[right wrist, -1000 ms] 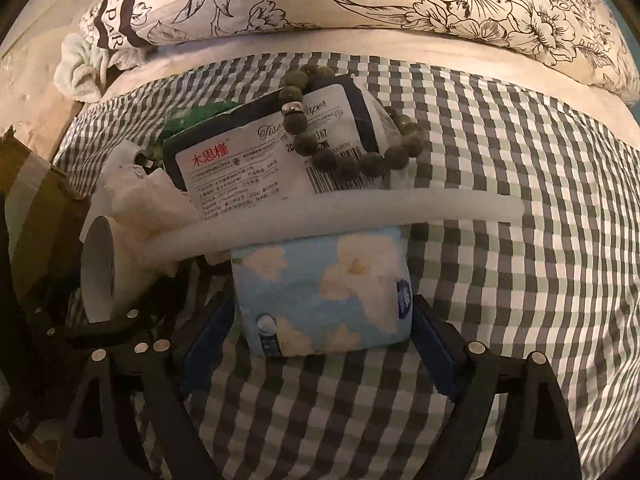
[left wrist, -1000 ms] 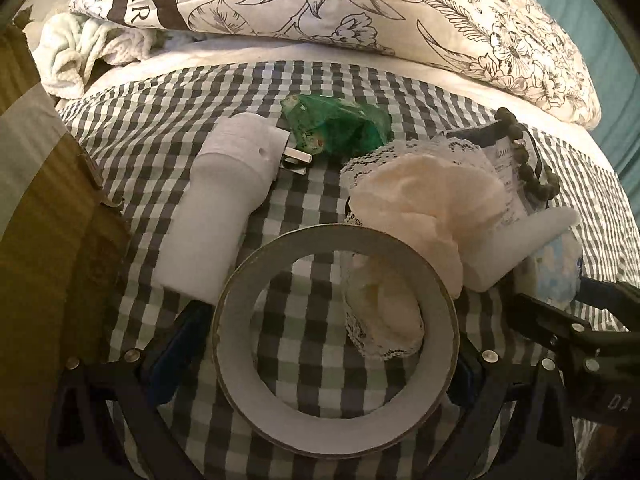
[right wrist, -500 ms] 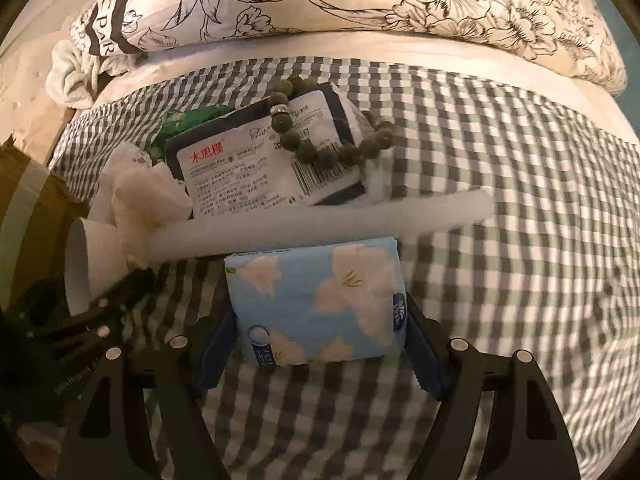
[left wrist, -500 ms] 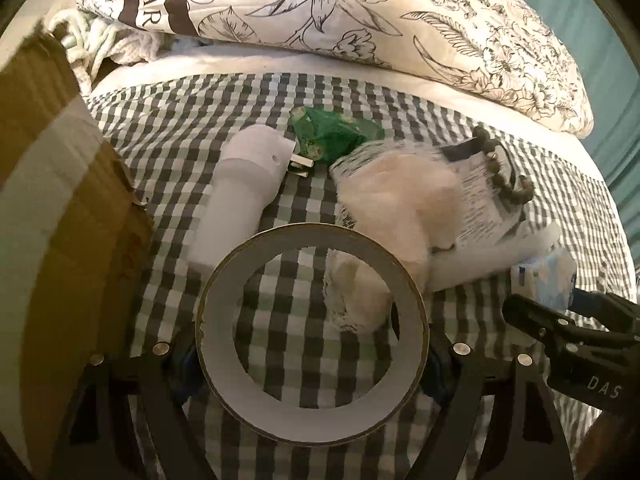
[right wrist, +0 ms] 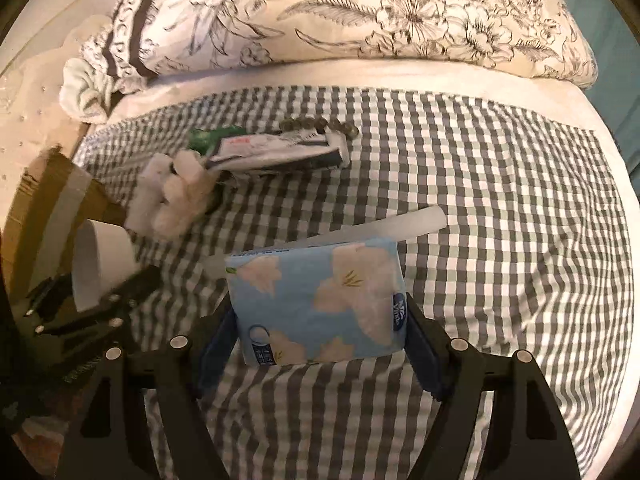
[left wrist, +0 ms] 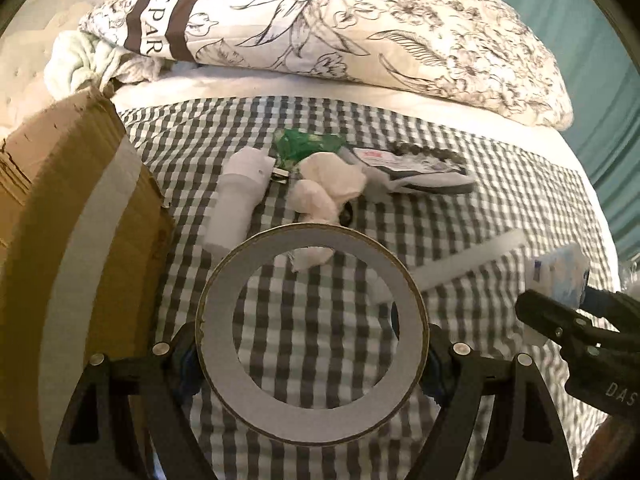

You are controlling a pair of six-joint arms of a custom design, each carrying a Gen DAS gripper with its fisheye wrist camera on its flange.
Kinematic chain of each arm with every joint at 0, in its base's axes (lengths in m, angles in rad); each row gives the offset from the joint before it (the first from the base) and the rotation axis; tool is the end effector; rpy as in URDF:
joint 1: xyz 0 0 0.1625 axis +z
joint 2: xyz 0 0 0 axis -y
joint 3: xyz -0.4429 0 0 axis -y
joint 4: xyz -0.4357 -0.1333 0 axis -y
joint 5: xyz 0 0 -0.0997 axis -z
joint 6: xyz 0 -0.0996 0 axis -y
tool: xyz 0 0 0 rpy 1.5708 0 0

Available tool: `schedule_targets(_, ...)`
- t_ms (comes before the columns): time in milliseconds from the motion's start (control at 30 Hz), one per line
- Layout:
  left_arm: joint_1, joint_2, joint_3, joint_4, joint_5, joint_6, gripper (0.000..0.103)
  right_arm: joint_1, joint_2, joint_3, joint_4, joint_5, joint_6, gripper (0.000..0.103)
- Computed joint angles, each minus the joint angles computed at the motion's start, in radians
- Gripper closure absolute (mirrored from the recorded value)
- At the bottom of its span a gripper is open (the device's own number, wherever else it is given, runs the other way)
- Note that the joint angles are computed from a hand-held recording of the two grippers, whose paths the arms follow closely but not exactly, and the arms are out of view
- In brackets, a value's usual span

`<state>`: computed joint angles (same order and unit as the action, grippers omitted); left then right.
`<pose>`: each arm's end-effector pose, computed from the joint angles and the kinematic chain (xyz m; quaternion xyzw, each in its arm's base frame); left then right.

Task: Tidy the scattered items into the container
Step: 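Carry the tape roll and tissue pack into the cardboard box and release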

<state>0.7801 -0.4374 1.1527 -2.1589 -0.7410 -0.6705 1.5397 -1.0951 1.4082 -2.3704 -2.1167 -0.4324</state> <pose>-0.4378 -0.7241 -0.0150 0.0804 0.9101 -0.2251 0.3384 0.0584 -0.7475 0.3934 0.1227 -0.9288 0.1657 0.3079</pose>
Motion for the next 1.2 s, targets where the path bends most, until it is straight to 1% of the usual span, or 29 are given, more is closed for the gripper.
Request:
schedule_targets(100, -0.018, -0.026, 0.018, 0.021, 0.005, -0.014, 0.019, 0.020, -0.025, 0.023, -0.008, 0.006, 0.010, 0.028)
schedule_targets(267, -0.039, -0.072, 0.019, 0.147, 0.012, -0.094, 0.019, 0.059, -0.063, 0.054, -0.015, 0.021, 0.020, 0.028)
schedule_targets(433, -0.058, -0.145, 0.070, 0.156, 0.057, -0.106, 0.019, 0.103, -0.072, 0.064, -0.011, 0.053, 0.006, 0.028)
schedule_targets(533, -0.062, -0.187, 0.090, 0.189, 0.085, -0.140, 0.019, 0.134, -0.060, 0.058, -0.010, 0.069, -0.007, 0.028)
schedule_targets(600, -0.062, -0.220, 0.109, 0.211, 0.105, -0.168, 0.019, 0.154, -0.048, 0.049, 0.000, 0.094, -0.013, 0.028)
schedule_targets(667, -0.061, -0.254, 0.124, 0.258, 0.142, -0.228, 0.019, 0.174, -0.033, 0.039, 0.005, 0.119, -0.020, 0.028)
schedule_targets(733, -0.059, -0.284, 0.142, 0.281, 0.162, -0.271, 0.019, 0.193, -0.017, 0.030, 0.009, 0.137, -0.033, 0.028)
schedule_targets(800, -0.056, -0.316, 0.156, 0.333, 0.185, -0.332, 0.019, 0.214, 0.005, 0.016, 0.027, 0.156, -0.034, 0.028)
schedule_targets(900, -0.048, -0.367, 0.184, 0.409, 0.199, -0.418, 0.019, 0.241, 0.028, 0.007, 0.043, 0.177, -0.033, 0.028)
schedule_targets(1067, -0.036, -0.431, 0.227, 0.482, 0.221, -0.511, 0.019, 0.281, 0.072, -0.014, 0.067, 0.191, -0.037, 0.028)
schedule_targets(1200, -0.021, -0.472, 0.268, 0.493, 0.226, -0.561, 0.019, 0.304, 0.105, -0.027, 0.081, 0.196, -0.047, 0.028)
